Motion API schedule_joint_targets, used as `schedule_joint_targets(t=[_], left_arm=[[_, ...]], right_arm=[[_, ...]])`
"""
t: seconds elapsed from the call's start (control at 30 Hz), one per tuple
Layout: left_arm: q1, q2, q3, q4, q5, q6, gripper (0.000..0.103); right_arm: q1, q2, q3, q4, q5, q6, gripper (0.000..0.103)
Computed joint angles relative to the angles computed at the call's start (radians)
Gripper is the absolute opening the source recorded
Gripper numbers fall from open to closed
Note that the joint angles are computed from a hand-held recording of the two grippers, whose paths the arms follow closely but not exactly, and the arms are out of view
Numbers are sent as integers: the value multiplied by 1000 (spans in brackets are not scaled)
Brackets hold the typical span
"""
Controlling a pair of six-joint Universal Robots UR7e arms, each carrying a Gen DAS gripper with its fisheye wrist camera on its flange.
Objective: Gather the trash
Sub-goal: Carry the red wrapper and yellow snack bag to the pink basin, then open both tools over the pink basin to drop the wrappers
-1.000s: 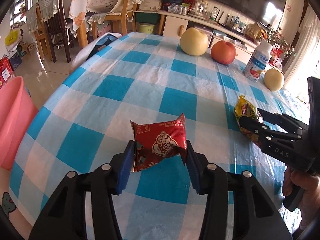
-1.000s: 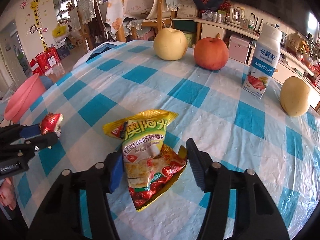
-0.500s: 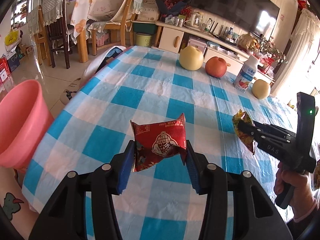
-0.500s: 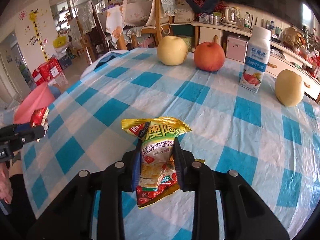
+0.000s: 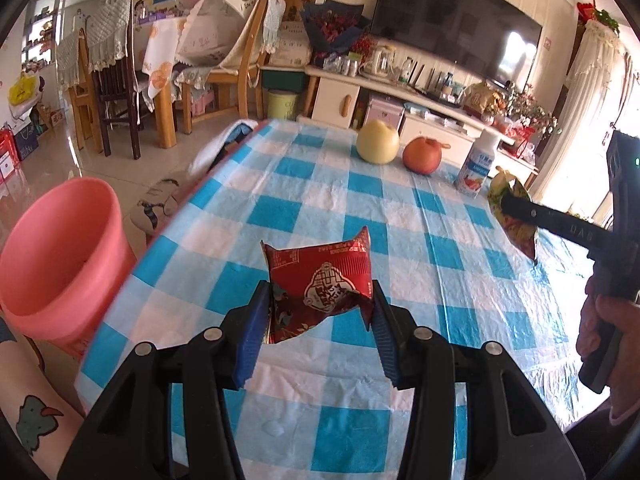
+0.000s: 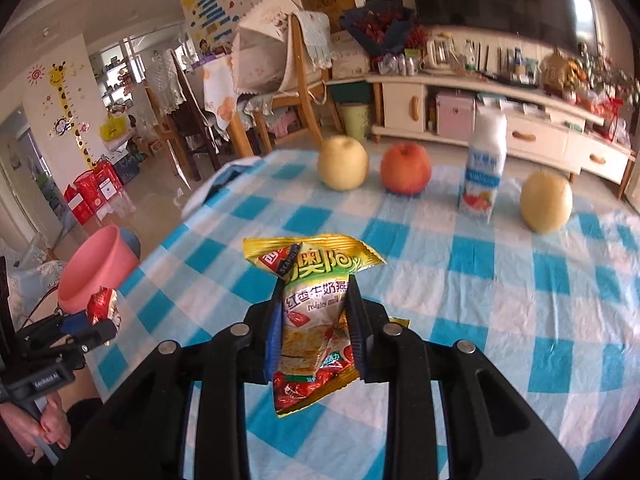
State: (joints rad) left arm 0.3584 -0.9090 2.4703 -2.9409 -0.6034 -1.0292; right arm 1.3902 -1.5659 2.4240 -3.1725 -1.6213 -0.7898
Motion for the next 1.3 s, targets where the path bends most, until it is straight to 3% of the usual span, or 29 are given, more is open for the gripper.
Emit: schedule_joint_targets(t=[0.33, 0.63, 0.97, 1.17, 1.3], left_arm=[[-68, -194, 107, 173, 66, -130, 49], [-78, -510, 192, 592, 126, -369, 49], [-21, -819, 217, 988, 191, -561, 49], [59, -914, 227, 1005, 225, -529, 49], [130, -933, 239, 891, 252, -411, 49]], right_arm=[[215, 93, 45, -87, -38, 117, 29], [406, 264, 49, -120, -46, 183, 29], [522, 426, -31, -77, -26, 218, 29], [561, 524, -99, -46, -6, 239, 29], [583, 587, -154, -22, 15, 260, 29]])
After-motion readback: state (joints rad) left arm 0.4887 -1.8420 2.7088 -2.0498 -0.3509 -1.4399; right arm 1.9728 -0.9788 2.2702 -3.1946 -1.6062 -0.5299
